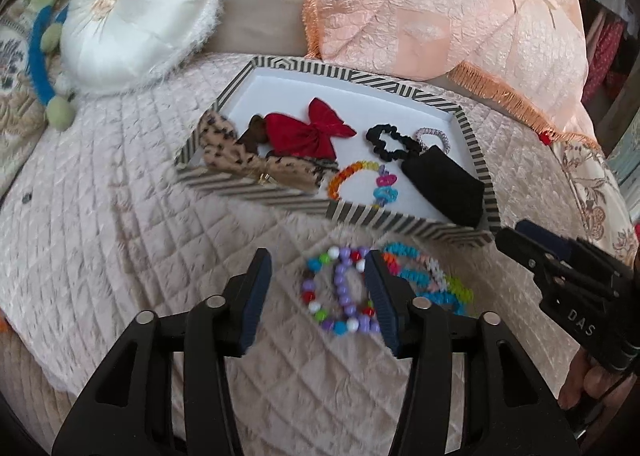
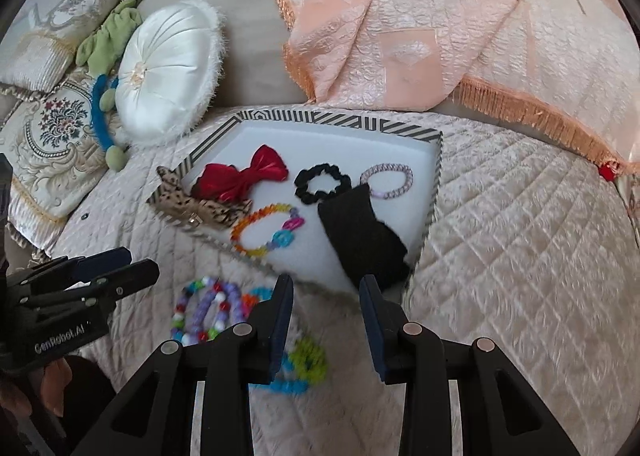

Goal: Organize jewelry
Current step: 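Withdraw both open tools from the tray back over the bracelet pile, then grasp the green-and-blue bracelet with the right tool while the left tool grasps the multicolour bead bracelet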

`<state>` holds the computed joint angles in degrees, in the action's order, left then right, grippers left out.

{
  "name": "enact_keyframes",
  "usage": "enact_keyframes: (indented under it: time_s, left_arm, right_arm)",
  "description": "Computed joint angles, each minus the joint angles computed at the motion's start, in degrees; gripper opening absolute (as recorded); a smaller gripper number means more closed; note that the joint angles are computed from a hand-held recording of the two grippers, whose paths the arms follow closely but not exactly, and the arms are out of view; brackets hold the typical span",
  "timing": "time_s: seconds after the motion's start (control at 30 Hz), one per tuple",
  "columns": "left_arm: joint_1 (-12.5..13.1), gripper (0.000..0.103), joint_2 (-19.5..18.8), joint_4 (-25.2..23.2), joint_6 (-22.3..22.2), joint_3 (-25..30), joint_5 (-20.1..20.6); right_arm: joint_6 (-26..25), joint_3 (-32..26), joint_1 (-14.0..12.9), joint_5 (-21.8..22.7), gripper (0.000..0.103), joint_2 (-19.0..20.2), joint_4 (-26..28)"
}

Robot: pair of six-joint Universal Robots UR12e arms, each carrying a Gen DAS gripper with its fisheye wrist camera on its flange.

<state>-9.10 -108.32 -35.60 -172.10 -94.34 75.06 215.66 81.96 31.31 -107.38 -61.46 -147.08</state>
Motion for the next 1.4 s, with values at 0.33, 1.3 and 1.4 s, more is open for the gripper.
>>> enact_keyframes:
  time_s: [0.33, 1.3, 1.4]
  left_arm:
    - [2.2, 0.053, 2.9, -1.2, -1.3, -3.8, -1.1]
    - [2.4, 0.053, 0.7, -5.7, -3.1, -2.4, -0.8]
    - [2.0, 0.053, 0.0, -6.1, -3.4, -1.7, -0.9]
  right_arm:
    - [2.1, 3.2, 1.7, 0.9, 0.033, -1.7, -0.4]
    - [0.1, 3.8, -1.1, 9.6, 0.011, 0.9, -3.1]
    - [0.8, 4.2, -1.0, 7.2, 0.011, 0.4, -3.1]
